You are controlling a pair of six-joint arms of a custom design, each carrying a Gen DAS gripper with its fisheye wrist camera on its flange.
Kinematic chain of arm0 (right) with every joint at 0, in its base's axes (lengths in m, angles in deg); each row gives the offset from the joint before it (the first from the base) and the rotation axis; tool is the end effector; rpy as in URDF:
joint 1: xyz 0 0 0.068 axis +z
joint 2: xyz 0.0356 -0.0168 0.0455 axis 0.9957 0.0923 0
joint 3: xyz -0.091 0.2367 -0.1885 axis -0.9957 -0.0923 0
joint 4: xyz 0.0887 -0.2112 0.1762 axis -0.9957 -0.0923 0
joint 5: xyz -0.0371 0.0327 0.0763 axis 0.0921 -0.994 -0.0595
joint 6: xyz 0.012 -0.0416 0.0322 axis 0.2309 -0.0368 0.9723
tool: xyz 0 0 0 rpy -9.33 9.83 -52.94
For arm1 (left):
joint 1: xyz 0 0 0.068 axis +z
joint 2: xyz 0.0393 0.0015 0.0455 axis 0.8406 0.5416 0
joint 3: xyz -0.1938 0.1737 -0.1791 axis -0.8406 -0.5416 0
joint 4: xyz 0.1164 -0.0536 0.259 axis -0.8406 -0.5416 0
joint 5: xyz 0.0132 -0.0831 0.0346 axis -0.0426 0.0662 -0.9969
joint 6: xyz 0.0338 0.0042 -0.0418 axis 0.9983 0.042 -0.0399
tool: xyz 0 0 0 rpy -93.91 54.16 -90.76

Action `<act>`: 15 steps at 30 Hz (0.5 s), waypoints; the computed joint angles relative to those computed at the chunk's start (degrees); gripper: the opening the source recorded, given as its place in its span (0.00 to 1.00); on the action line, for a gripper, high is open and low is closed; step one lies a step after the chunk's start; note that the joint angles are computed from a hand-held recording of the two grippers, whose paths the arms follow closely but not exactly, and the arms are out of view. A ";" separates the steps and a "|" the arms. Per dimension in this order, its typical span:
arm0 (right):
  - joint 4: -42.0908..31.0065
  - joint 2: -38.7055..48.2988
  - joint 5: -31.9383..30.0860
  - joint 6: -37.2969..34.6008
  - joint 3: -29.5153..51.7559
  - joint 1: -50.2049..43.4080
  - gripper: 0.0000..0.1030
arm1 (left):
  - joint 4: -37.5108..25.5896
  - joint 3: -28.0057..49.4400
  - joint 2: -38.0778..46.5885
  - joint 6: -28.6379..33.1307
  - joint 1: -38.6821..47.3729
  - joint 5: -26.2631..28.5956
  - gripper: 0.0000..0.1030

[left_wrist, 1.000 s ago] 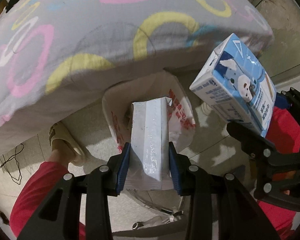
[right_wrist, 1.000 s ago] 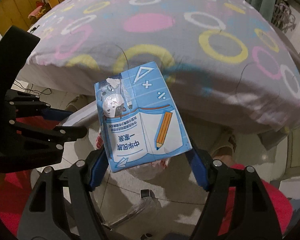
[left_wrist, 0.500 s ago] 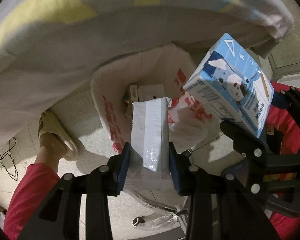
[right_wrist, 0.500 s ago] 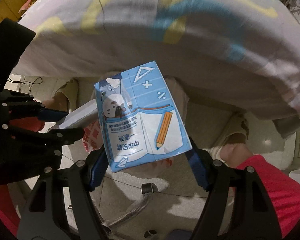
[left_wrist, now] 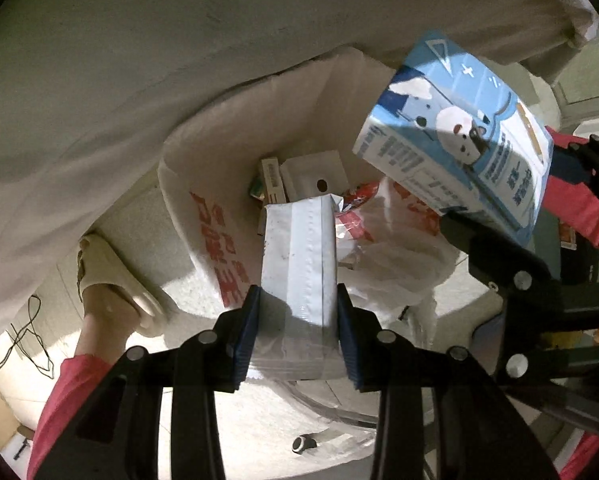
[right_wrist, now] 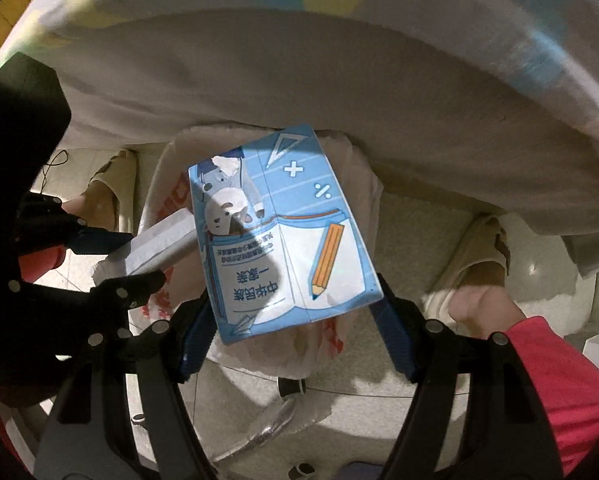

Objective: Collect trash
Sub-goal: 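Lower both tools over the bag and open them to drop carton and tube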

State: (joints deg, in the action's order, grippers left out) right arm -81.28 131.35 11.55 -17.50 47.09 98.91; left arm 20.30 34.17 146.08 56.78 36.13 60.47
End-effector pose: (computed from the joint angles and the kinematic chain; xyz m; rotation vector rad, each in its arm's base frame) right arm 0.2497 0.0643 0.1139 0.0083 2.9595 0.1100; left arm 0.2952 -0.1145 0.0962 -0.9912 -2.8676 0.0190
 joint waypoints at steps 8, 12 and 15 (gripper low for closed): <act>4.50 6.72 -1.13 0.46 0.58 -0.69 0.68 | -0.03 1.68 4.57 -0.01 -0.30 0.18 0.35; 5.46 9.09 -1.28 0.14 1.76 -1.30 0.68 | -0.32 3.12 6.87 -0.61 -0.67 0.53 0.36; 6.66 11.78 -2.37 0.84 2.98 -1.72 0.68 | -0.14 3.92 8.29 -0.73 -0.51 0.90 0.36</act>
